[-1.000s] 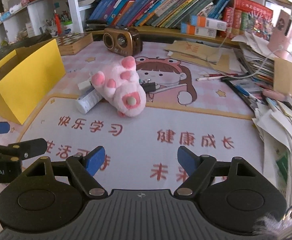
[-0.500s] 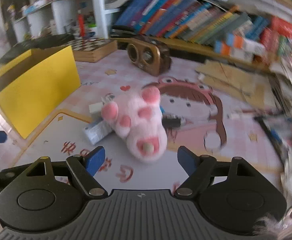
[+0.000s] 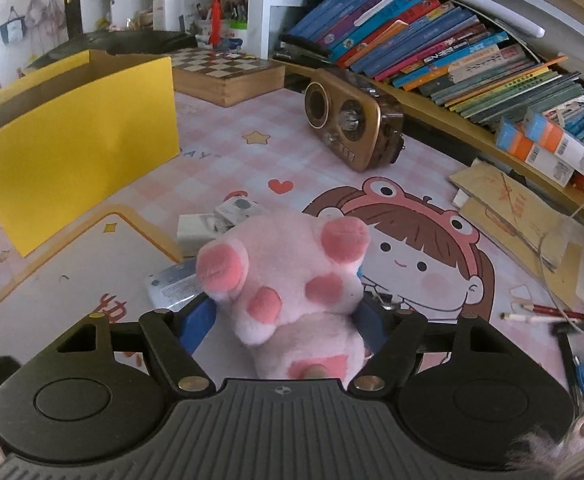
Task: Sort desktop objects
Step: 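Move the right gripper to the pink plush pig and grasp it, then grasp the white spray bottle with the left gripper while the right gripper holds the pig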
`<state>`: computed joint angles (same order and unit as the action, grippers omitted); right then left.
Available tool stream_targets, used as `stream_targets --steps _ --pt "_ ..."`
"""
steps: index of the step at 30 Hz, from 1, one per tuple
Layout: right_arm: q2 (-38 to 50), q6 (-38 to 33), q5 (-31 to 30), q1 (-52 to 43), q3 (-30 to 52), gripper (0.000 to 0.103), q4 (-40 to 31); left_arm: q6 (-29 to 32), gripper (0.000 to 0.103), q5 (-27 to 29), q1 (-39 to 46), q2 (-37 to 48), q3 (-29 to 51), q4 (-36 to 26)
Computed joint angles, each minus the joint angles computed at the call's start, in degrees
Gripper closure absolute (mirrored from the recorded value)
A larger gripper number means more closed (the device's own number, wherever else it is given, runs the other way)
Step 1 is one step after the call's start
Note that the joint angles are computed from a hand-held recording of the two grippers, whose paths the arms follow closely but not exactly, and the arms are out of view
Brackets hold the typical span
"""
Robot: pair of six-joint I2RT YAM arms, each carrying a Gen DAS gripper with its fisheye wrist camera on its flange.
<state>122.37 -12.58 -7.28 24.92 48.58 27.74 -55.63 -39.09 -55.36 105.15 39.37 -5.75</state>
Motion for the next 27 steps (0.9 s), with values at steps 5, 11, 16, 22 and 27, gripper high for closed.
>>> stream_targets --steps 5,11,16,22,27 --pt "0.6 -1.07 -2.14 -1.31 1.07 0.045 -0.29 3.25 0.002 1.92 1.66 1.04 0.11 4.26" --pt "-6.81 5.22 -8.87 -5.99 -5.99 0.046 4.67 10.92 0.005 3.56 4.89 3.83 0.42 14.41" --pt "-13.38 10.55 -8.35 -9.58 -11.49 0.046 5.57 16.41 0.024 7.63 8.06 7.91 3.55 18.83" --pt "-17.66 12.46 -8.54 -14.09 -16.08 0.046 3.82 21.24 0.045 11.0 11.03 14.48 9.67 20.03" --pt "-19.25 12.58 -8.74 -15.12 -19.02 0.046 4.24 23.34 0.054 11.47 13.49 18.93 14.21 18.63"
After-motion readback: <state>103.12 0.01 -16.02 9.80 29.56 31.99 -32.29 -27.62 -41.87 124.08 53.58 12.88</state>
